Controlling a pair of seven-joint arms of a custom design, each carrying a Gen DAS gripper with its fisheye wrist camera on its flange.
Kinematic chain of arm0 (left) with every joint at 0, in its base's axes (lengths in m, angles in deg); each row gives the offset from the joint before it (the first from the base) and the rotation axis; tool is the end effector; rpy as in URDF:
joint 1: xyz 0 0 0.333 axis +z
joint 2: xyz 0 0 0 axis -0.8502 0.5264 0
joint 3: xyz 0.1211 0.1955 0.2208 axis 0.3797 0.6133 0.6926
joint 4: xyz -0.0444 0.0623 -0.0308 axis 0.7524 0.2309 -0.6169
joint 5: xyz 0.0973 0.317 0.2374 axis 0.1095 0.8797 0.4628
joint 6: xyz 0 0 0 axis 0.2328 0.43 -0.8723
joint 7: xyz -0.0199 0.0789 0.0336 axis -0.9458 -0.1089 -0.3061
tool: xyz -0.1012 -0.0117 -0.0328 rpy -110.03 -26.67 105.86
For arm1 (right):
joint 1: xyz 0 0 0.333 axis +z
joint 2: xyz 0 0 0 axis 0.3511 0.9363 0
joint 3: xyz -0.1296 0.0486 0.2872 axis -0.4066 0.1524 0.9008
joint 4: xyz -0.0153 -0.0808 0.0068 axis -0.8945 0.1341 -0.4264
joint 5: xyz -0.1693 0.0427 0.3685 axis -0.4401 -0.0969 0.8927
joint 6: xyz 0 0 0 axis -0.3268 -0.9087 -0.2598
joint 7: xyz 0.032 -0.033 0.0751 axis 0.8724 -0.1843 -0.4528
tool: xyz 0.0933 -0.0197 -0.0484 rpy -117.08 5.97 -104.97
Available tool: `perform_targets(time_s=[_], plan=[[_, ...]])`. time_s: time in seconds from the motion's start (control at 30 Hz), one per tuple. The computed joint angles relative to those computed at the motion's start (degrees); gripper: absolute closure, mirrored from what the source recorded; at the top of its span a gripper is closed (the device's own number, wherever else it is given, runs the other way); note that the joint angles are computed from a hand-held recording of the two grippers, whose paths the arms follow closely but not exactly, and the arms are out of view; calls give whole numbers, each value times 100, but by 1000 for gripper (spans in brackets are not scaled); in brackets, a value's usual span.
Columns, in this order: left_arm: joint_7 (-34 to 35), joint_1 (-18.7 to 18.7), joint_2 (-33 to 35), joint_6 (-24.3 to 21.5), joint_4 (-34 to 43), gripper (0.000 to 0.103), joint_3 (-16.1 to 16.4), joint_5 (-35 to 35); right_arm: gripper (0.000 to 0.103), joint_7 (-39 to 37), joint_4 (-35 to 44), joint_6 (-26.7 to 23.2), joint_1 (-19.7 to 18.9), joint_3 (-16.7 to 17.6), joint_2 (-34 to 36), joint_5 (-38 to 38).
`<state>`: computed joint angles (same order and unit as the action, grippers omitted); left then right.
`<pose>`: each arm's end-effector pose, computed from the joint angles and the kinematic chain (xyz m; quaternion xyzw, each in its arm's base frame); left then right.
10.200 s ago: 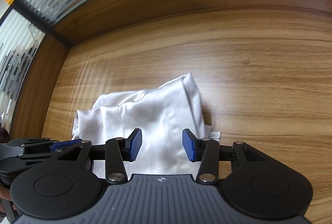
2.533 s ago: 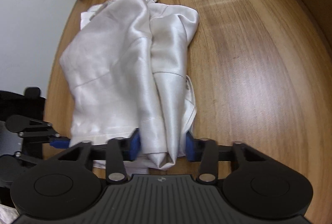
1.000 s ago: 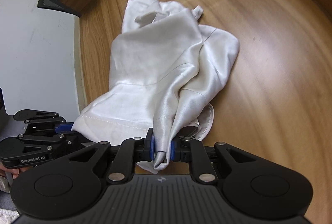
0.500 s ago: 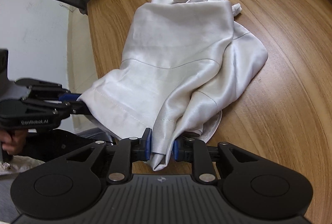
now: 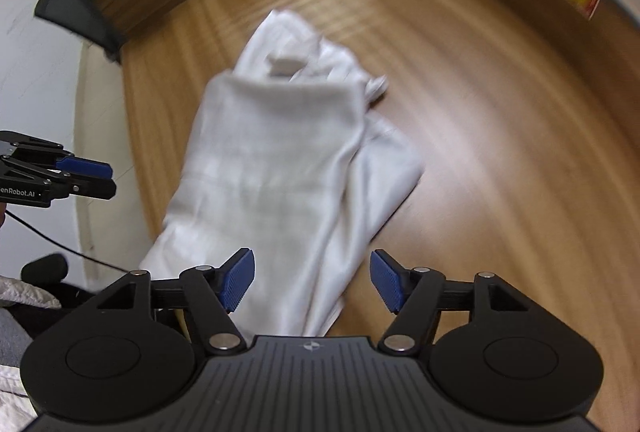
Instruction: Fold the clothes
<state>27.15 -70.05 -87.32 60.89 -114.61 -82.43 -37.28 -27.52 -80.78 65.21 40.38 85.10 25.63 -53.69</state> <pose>0.3145 -0.2593 0.5752 -0.8483 0.4508 -0.2593 0.0995 0.5213 0.2826 0.6127 -0.9484 0.2538 0.0428 0.1851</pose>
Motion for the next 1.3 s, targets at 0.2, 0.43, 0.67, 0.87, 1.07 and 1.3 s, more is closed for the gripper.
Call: perform_targets(time_s=[0.2,0.43,0.67,0.87,1.07,1.3], plan=[[411,104,231,558,-143,62,354,-106,23,239,648,112,51,106,591,-92],[1134,22,578,1045,-270,56,658,-516,22,563,752,132,67,201,941,-261],[1676,77,830,1232,-302,56,787,-798,21,814,614,279,81,261,1043,-249],[1810,367,923,1383,-246,55,807,-719,21,983,908,356,112,328,1290,-142],[1806,708,1101,1511,-111,55,860,-542,21,1172,1774,349,204,444,1914,-128],[2137,919,1601,1419,316,55,1110,-483,18,1422,3237,-82,502,537,2951,-530]])
